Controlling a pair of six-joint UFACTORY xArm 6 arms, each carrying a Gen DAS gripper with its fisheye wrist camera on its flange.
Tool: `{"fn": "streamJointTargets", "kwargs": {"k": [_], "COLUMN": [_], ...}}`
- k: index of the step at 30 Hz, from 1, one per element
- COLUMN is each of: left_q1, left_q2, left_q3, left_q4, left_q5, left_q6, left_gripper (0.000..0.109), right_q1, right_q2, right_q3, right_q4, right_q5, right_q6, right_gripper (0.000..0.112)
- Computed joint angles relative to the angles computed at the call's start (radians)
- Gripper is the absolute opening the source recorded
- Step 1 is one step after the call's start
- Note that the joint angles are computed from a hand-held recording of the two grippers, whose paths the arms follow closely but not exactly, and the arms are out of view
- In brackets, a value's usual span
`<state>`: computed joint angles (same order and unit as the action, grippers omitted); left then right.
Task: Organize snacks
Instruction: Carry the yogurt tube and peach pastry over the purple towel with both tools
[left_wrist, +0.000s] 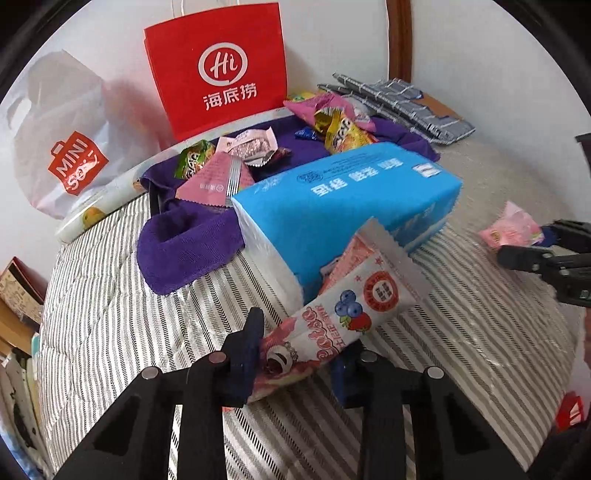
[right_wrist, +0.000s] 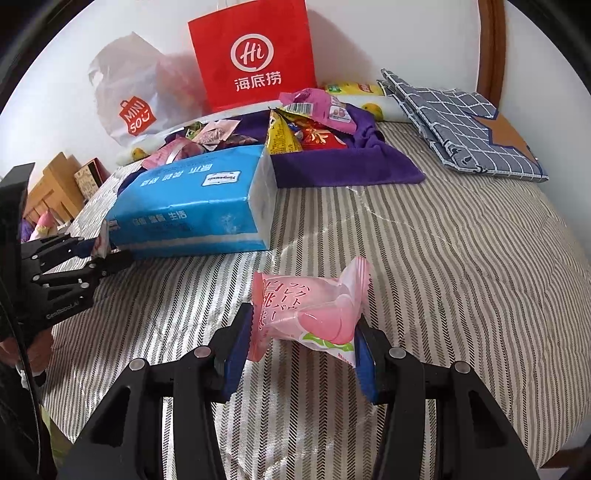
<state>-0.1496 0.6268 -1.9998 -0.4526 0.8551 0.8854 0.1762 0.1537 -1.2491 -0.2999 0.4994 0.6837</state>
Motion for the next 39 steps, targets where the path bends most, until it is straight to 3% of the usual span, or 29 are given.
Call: {"fn": "streamJointTargets", "kwargs": {"k": [10,30,39], "left_q1": [0.048,0.071,0.067], "left_q2": [-0.02,-0.184,-0.162], "left_q3": [-0.017,0.148,0.066], "left_q4": [-0.109,-0.251,-0.254], "left_q5": [0.086,0.124,0.175], "left_q6": [-0.079,-0.069,-0.129], "left_gripper": [0.028,0.028,0.028], "right_q1": [0.032,0.059,0.048], "right_q2": [0.031,-0.099,-0.117], "right_q3": [-0.024,0.031,-0.018], "right_q4": [0.115,-0.062,-0.109], "right_q5": [0.004,-0.012,0.018], "right_q6": [-0.132,-0.013,0.007], "right_gripper": [0.05,0.05,0.05]}}
